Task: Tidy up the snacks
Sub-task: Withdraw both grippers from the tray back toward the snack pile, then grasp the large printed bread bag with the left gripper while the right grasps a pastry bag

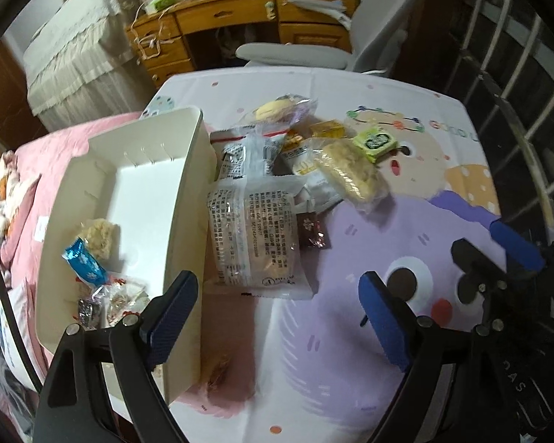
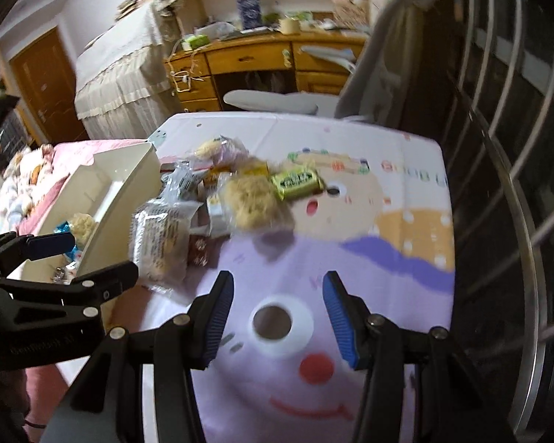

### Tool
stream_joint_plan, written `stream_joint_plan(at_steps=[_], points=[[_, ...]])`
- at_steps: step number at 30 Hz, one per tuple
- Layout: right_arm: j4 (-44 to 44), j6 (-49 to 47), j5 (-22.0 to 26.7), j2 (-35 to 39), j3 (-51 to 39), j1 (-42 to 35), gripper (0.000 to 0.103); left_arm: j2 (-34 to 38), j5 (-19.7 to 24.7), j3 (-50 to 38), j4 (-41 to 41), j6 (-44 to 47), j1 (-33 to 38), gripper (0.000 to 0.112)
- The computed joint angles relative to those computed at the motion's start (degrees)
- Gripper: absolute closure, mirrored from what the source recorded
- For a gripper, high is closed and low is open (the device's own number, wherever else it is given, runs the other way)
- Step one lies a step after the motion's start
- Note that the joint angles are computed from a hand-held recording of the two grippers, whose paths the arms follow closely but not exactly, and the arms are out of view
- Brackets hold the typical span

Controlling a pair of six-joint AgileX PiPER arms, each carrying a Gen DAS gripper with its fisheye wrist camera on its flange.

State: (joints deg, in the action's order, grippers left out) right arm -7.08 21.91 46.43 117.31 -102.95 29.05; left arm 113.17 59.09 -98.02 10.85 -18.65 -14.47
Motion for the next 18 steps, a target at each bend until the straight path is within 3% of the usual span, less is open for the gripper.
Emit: stream_joint_plan(at_steps=[11, 18], points=[[-0.11, -11.69, -5.85, 11.05, -8.53, -2.17, 0.052, 10.69, -1.57, -6.91, 5.57, -9.92, 1.11, 0.023], [1.09, -18.76, -8.44, 17.19, -13.47, -2.29, 0.052, 17.12, 1.39, -13.32, 5.61, -10.08, 1.94, 0.023]])
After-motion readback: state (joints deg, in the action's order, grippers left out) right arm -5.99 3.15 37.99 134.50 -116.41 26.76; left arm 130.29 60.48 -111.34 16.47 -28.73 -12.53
